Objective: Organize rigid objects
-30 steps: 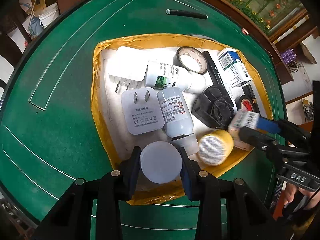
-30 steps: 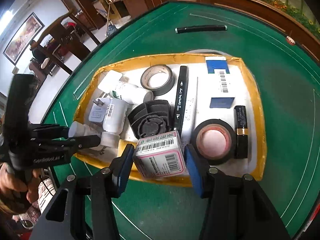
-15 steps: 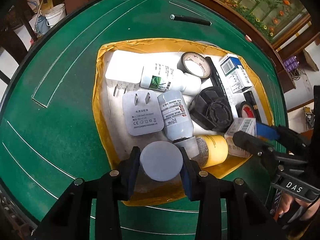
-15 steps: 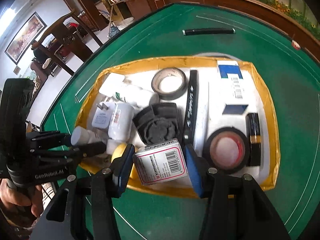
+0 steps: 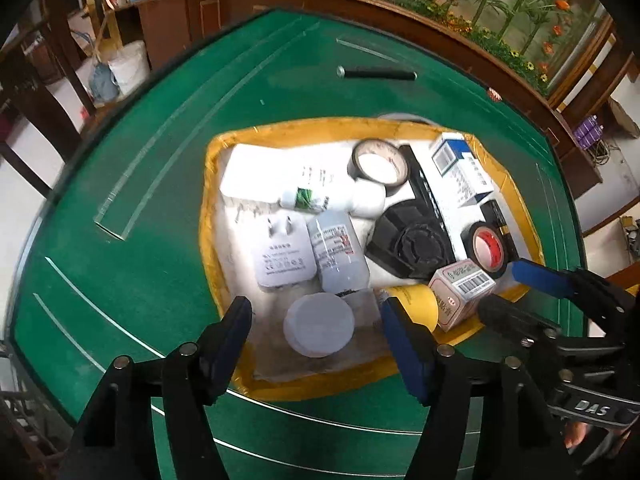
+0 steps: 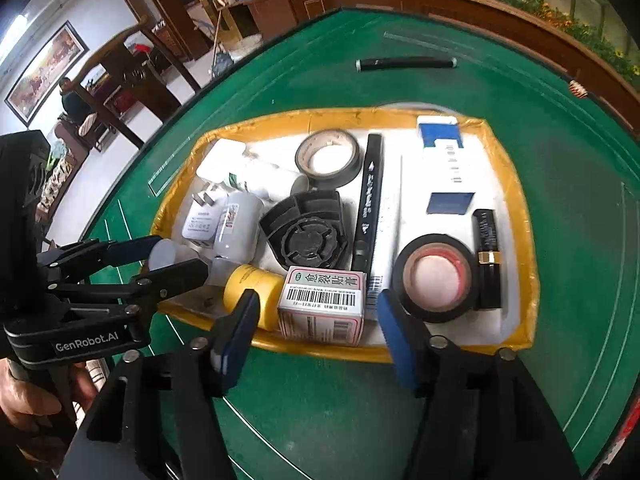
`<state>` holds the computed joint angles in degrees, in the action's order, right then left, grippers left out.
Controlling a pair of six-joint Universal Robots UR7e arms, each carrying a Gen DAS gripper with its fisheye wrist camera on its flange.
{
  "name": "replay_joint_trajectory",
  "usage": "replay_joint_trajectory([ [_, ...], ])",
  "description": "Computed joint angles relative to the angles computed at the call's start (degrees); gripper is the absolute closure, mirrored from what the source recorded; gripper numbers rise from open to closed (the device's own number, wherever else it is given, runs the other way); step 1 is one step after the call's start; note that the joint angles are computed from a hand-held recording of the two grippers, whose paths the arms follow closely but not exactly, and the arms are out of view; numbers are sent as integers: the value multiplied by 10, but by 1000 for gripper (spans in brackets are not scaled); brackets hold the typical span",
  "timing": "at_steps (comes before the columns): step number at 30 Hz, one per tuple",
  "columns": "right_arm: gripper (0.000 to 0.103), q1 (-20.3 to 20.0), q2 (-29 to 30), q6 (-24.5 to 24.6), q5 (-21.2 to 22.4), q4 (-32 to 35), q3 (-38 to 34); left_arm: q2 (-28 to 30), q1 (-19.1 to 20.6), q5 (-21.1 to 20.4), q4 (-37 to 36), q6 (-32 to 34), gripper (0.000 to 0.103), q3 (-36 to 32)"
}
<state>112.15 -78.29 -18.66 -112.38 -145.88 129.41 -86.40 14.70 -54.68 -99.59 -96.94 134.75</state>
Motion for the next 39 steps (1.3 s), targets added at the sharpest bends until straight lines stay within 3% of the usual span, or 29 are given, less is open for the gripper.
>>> replay_joint_trajectory([
  [5, 19, 1, -48, -5, 4, -20, 16, 29, -44, 32, 125, -69, 31, -48],
  [9, 6, 3, -77, -1, 1, -21, 25, 61, -78, 57, 226, -110, 9, -96],
  [12, 2, 4, -93, -3, -3, -18, 32, 79, -96, 65, 265, -130, 1, -121],
  [20, 0, 4, -127, -14, -16, 0, 52, 95, -107, 25, 257, -162, 1, -132],
  [39, 0, -3, -206, -50, 29, 30, 83, 148, -144, -45, 275, -220, 1, -167],
])
